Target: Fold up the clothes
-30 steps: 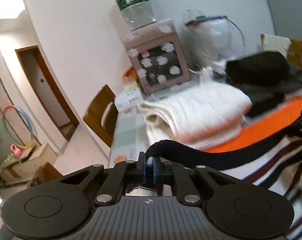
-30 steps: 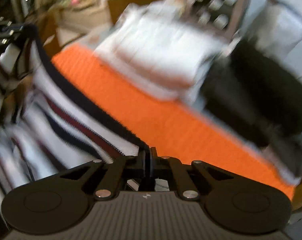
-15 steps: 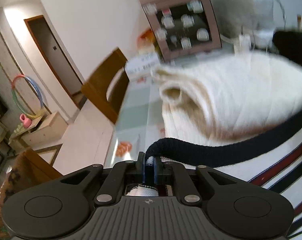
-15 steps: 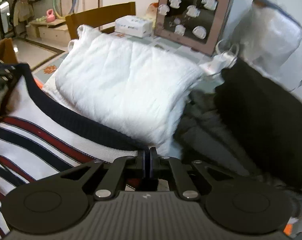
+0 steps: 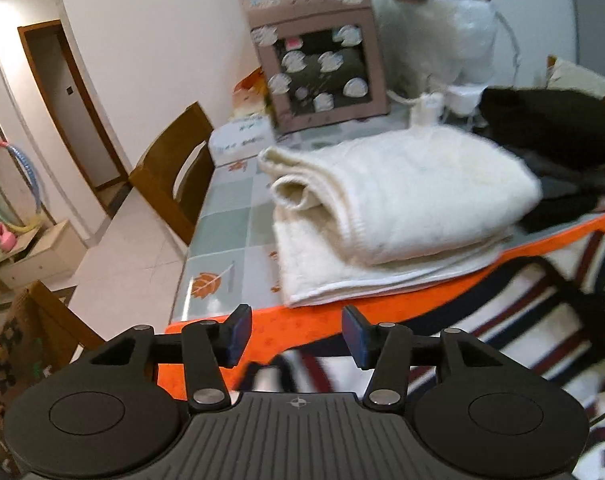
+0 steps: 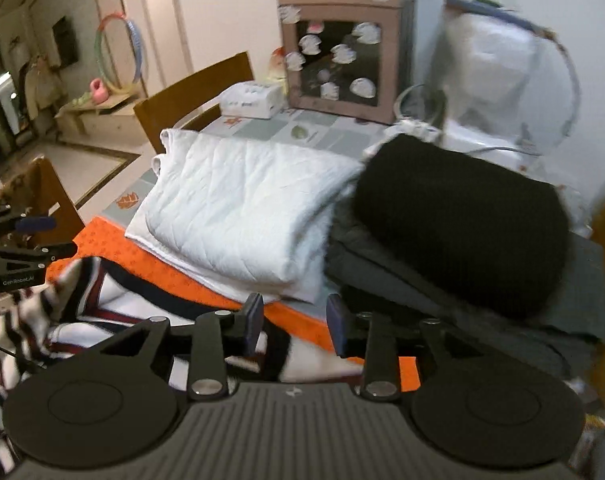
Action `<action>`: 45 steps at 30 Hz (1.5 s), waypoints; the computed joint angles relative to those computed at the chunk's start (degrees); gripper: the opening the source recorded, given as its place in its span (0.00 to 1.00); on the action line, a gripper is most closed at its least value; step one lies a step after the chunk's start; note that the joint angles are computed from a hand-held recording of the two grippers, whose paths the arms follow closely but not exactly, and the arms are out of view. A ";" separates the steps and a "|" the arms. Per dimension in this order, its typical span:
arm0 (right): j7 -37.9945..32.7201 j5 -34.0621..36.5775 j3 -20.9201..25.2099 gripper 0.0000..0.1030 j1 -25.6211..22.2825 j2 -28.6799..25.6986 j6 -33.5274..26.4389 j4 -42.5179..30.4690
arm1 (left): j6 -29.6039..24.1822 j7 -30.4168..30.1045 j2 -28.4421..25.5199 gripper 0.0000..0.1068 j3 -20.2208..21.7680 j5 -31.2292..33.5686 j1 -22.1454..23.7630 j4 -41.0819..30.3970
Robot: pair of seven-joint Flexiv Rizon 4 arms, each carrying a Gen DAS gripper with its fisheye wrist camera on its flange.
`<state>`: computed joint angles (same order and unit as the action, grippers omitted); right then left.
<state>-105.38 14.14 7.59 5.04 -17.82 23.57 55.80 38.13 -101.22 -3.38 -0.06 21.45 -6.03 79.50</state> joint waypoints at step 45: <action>22.14 -6.86 -11.43 0.40 -6.89 39.53 -1.38 46.57 | -1.21 4.64 -14.74 0.18 1.50 -13.40 -7.51 -10.65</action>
<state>-83.24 7.28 -3.85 -1.85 21.71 22.19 102.36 36.92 -96.57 -18.13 1.45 8.05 -13.55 68.85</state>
